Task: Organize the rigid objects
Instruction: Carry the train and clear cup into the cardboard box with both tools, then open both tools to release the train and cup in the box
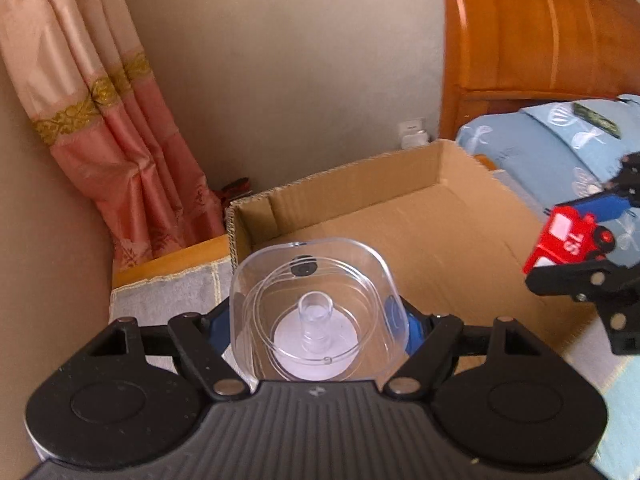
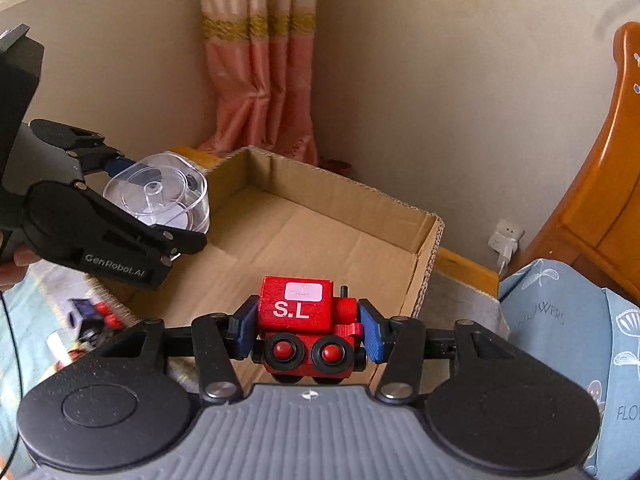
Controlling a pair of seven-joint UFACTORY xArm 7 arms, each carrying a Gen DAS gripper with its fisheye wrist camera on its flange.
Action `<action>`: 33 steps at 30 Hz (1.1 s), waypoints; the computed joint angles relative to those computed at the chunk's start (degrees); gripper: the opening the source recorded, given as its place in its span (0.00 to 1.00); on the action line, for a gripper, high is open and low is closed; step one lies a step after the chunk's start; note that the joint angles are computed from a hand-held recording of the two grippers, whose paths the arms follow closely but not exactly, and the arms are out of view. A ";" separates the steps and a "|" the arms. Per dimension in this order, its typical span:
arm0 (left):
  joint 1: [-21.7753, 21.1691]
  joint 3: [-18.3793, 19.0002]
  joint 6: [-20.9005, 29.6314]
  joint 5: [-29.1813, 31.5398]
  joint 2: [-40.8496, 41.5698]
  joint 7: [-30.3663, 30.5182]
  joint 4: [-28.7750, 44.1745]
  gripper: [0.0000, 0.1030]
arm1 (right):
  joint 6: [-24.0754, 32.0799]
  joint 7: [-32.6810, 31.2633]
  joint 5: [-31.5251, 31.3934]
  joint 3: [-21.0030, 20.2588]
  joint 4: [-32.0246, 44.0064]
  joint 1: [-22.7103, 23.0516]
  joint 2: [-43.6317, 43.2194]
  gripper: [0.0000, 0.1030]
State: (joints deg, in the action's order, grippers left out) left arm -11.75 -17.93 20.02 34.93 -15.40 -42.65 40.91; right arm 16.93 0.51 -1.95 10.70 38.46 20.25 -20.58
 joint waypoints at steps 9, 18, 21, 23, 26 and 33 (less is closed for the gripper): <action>-0.48 1.92 3.04 10.35 7.35 -8.42 5.93 0.82 | -3.39 13.30 -10.83 4.31 2.54 -7.33 5.27 0.95; -2.74 3.19 1.28 0.42 -1.97 0.73 -0.15 0.83 | 0.37 11.52 -4.74 0.73 -4.49 -1.45 -4.83 1.00; -2.72 1.97 1.63 -2.73 -6.44 2.82 -2.83 0.94 | 2.24 11.41 -3.57 1.48 -7.00 -0.47 -9.37 1.00; -2.57 1.10 0.72 -4.31 -9.52 3.85 -5.01 0.94 | 3.65 11.52 -2.72 1.91 -8.85 0.58 -12.47 1.00; -3.54 0.43 1.01 -8.32 -13.74 6.20 -7.90 0.94 | 5.27 12.39 -1.28 2.60 -11.83 2.15 -16.98 1.00; -4.10 -3.59 2.21 -13.84 -24.15 6.32 -15.99 0.96 | 5.86 15.48 0.75 4.24 -20.03 6.34 -27.12 1.00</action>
